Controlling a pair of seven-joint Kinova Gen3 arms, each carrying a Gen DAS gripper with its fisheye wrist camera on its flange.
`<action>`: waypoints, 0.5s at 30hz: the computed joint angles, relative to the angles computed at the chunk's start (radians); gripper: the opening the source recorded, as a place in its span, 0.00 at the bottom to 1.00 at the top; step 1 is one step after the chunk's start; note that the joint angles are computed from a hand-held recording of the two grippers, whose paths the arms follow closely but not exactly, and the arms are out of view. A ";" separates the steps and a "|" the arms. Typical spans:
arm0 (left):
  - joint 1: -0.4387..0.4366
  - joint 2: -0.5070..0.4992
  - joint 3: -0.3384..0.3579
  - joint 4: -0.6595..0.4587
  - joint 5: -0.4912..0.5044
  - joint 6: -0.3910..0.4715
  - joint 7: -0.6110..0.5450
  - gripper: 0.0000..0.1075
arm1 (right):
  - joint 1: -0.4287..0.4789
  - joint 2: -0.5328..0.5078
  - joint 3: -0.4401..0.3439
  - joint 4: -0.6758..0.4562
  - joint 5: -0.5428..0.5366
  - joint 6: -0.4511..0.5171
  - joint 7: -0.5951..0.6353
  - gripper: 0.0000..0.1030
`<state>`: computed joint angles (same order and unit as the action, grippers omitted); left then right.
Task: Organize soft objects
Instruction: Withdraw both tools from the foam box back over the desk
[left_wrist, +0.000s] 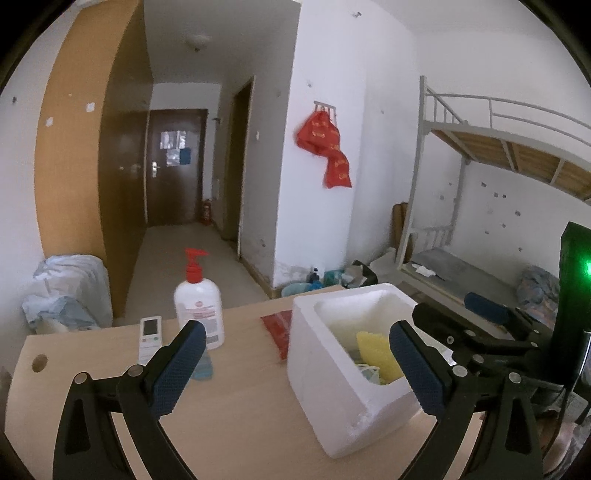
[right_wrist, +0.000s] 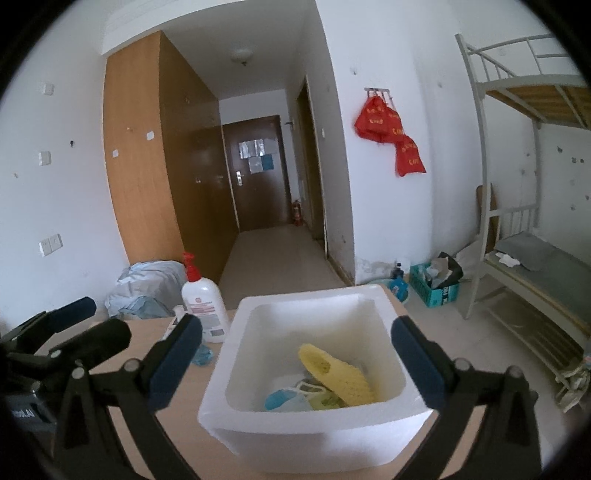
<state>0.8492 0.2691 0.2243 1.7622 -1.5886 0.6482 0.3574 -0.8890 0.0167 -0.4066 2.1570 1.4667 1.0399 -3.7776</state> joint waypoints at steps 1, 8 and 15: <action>0.006 -0.010 0.000 0.012 0.005 0.017 0.003 0.93 | -0.002 0.001 -0.002 -0.001 0.001 0.002 0.000 1.00; 0.022 -0.066 0.029 0.080 0.029 0.145 0.038 0.93 | -0.037 0.018 -0.019 -0.024 0.015 0.018 0.010 1.00; 0.022 -0.135 0.076 0.171 0.074 0.302 0.093 0.93 | -0.065 0.046 -0.017 -0.059 0.045 -0.019 0.029 1.00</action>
